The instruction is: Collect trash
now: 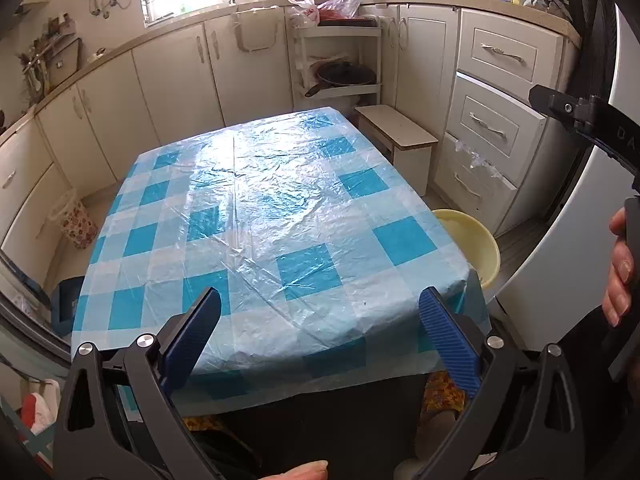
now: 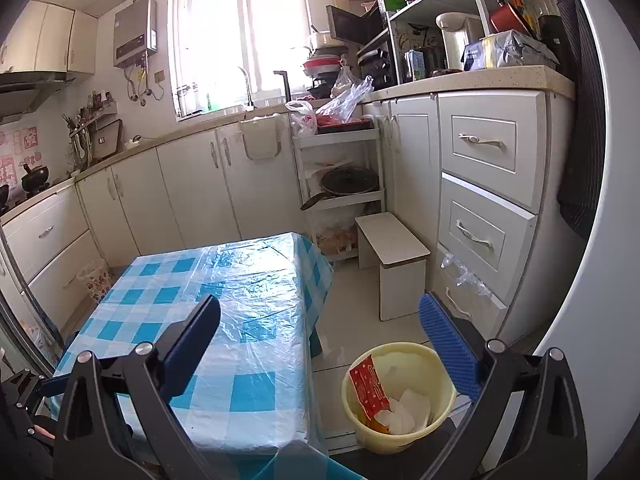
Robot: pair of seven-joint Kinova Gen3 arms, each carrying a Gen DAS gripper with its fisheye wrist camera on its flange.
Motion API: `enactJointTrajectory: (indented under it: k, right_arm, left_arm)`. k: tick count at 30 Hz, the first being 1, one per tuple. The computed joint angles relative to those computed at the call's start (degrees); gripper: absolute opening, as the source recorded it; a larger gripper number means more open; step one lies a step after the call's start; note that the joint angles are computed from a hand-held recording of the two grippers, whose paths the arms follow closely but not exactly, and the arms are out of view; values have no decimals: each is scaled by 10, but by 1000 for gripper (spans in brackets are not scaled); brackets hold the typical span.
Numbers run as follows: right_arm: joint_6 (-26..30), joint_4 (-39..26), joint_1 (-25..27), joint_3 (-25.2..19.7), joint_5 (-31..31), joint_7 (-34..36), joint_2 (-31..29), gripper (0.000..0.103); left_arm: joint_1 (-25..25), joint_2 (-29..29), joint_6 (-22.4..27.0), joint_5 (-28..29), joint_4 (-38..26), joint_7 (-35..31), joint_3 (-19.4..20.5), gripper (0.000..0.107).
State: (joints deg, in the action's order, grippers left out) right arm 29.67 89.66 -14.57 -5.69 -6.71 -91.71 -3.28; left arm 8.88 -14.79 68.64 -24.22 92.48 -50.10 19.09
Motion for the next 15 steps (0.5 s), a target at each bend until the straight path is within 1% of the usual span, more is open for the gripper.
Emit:
enactJointTrajectory:
  k: [4,11,15]
  right_arm:
    - [4,-1,-1,-4,13,-11,1,95]
    - [6,-2,-8,-17,69,-50,6,95]
    - [3,-1,-14,-26,114,-86,8,95]
  left_arm:
    - [-3,5,5,0,1,4,-3,95]
    - [-8,-4,-2,1,7,4,-10,95]
    - [-13,-9,-5,2,10,-1,-13,95]
